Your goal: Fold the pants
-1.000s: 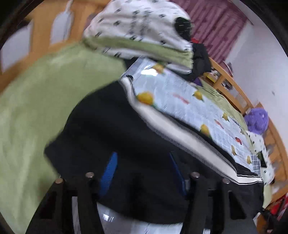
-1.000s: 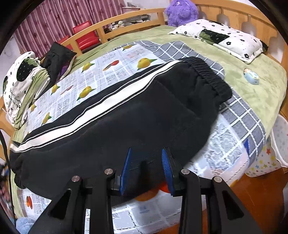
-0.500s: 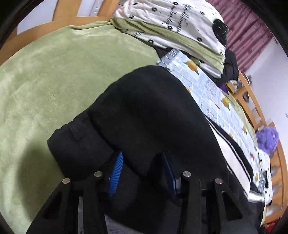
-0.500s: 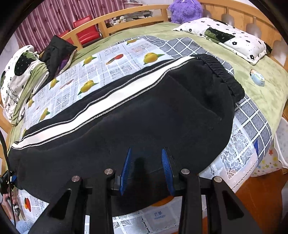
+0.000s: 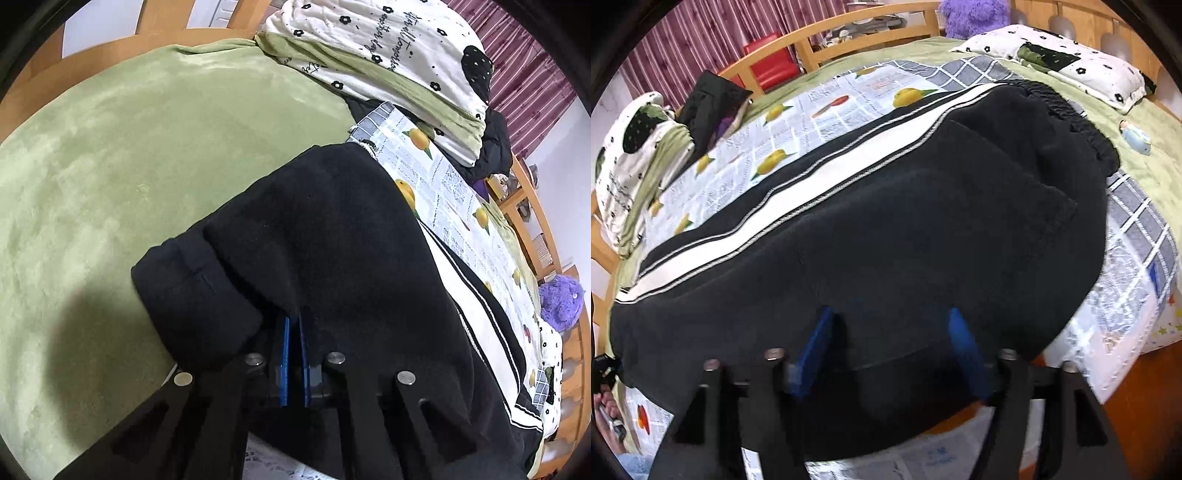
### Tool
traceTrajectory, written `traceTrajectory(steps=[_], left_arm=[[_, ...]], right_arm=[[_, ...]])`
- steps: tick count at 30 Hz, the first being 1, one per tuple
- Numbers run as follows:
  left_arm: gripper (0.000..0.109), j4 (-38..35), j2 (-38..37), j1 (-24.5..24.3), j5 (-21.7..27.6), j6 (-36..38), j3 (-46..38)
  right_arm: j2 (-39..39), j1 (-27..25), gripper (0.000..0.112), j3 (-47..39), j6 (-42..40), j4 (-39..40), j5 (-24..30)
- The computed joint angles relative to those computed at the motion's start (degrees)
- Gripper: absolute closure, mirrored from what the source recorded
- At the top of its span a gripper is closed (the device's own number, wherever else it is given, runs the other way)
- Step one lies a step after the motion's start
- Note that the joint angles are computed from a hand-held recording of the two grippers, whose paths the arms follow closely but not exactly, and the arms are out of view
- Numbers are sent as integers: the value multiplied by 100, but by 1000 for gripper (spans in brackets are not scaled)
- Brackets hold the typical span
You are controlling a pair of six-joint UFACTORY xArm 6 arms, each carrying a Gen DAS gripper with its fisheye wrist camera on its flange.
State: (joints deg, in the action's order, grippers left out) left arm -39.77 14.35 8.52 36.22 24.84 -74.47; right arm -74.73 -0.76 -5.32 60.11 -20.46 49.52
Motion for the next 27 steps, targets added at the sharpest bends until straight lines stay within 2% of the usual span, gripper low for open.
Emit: traceTrajectory(steps=[3,6,10,21,27], left_arm=[[102,-21,-31,-9,-76,66,67],[102,-11,-41,-22,-135,86,105],[101,4,-51,-37,-199,59,145],[100,-181,-106,-83,-434,246,307],[100,-124,-140,-118,-536,194,373]], right_arm=[[707,147,31,-324,-300,-66,48],[1165,352,26,-522,-232,-307,134],[1201,350,19,-459,-190,-353,7],[1006,362,14,-212,-126,-553,-251],[1306,222,10,-369,-359,-278,-298]])
